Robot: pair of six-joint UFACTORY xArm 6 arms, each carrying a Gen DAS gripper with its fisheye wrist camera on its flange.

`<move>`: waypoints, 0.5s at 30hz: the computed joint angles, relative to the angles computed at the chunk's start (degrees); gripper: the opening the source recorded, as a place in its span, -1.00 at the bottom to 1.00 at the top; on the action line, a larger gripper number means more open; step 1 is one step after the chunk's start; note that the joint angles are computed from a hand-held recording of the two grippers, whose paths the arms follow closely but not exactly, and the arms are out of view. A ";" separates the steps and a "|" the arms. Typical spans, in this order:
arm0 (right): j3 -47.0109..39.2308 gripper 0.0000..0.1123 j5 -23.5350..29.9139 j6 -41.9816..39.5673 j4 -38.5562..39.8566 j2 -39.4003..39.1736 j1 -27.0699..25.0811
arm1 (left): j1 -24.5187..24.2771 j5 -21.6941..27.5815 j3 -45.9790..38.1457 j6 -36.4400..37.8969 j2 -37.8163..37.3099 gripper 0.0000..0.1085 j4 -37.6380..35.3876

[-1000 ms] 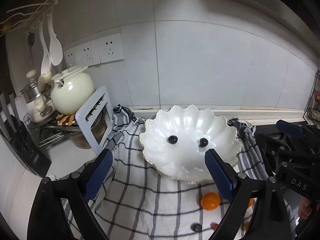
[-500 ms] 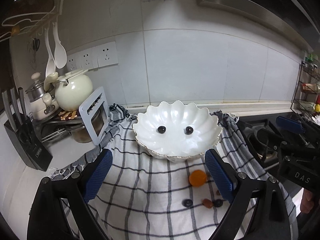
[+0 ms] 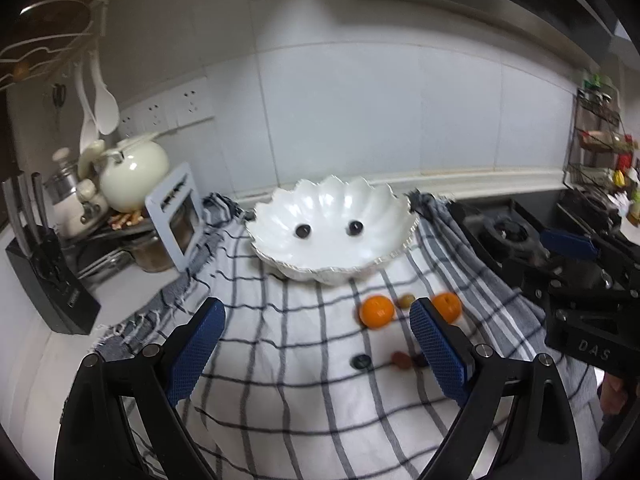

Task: Organize fruits
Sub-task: 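Withdraw both open tools from the bowl back toward the fruits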

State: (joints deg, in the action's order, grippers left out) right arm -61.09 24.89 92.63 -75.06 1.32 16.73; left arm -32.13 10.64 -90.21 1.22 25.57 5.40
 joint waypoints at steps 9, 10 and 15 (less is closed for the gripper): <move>3.41 0.16 0.45 0.97 1.15 -0.86 1.24 | -0.93 0.47 4.83 7.12 -1.24 0.74 -7.27; 3.73 0.16 0.29 1.15 1.24 -0.78 1.34 | -0.96 0.20 5.24 7.07 -1.28 0.74 -7.16; 4.67 0.16 -0.62 1.82 2.18 0.29 1.56 | -0.85 -0.81 6.40 4.71 -0.62 0.74 -4.08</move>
State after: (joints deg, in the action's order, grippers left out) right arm -56.42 24.26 94.45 -72.88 1.60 18.29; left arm -32.99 9.83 -83.81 5.93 24.96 1.32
